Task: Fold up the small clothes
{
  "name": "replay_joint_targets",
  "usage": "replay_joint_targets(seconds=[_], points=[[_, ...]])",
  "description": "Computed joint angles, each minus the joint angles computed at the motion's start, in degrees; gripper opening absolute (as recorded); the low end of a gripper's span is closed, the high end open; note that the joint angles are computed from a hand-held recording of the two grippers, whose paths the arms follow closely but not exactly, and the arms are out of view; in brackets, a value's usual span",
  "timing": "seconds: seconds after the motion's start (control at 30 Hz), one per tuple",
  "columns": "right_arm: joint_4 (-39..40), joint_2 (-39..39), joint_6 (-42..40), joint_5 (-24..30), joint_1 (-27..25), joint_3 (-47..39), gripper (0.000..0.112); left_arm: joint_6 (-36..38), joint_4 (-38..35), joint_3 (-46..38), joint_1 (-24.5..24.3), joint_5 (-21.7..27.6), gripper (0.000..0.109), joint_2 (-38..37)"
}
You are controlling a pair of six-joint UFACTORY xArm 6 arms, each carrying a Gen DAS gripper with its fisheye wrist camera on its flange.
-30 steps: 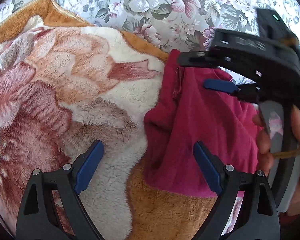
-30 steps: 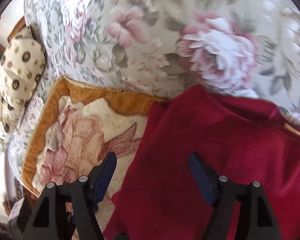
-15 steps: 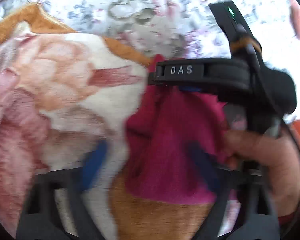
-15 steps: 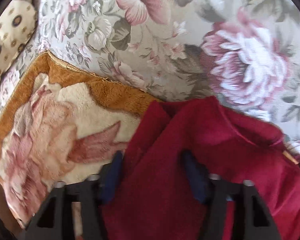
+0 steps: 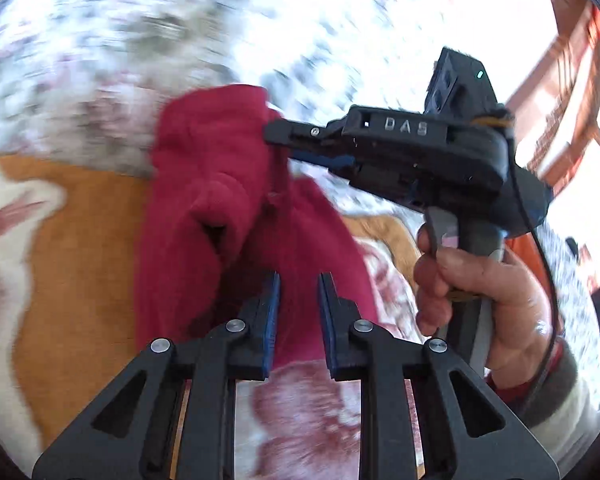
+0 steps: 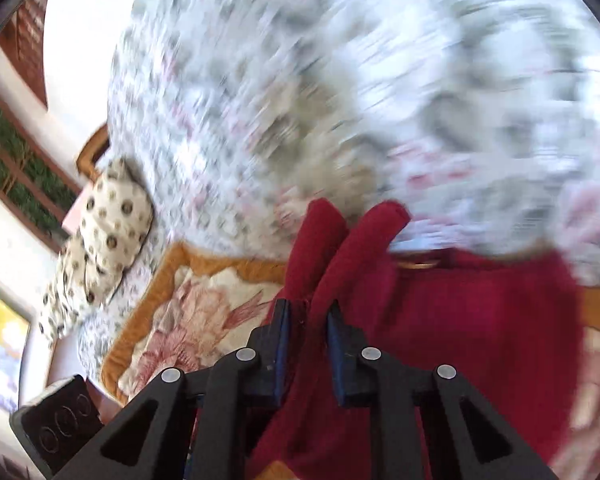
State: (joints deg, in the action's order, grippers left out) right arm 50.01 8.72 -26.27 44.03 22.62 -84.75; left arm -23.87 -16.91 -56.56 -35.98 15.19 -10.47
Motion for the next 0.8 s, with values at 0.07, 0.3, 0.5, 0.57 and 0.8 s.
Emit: replay_joint_targets(seconds=[0.07, 0.3, 0.5, 0.57, 0.8], points=[[0.2, -2.94, 0.08, -2.34, -2.39, 4.44, 0.005, 4.16, -5.48, -4.44, -1.76, 1.42, 0.018, 5.23], [16.48, -4.37, -5.52, 3.86, -11.32, 12.17, 0.013, 0.61, -0.73, -7.66, -3.93, 5.78, 0.018, 8.39], [20.63, -2.38, -8.58, 4.44, -6.67, 10.9, 0.068, -13.31, 14.56, 0.64, 0.17, 8.72, 0.018, -2.6], [17.81, 0.76, -5.44, 4.07, -4.69, 8.23, 0.068, -15.6, 16.98, 3.8, 2.14, 7.84, 0.026, -6.06], [13.35, 8.08, -0.62, 3.92, -0.96, 1.62, 0.078, -12.58, 12.96, 10.54, 4.54, 7.74, 0.039, -10.47]])
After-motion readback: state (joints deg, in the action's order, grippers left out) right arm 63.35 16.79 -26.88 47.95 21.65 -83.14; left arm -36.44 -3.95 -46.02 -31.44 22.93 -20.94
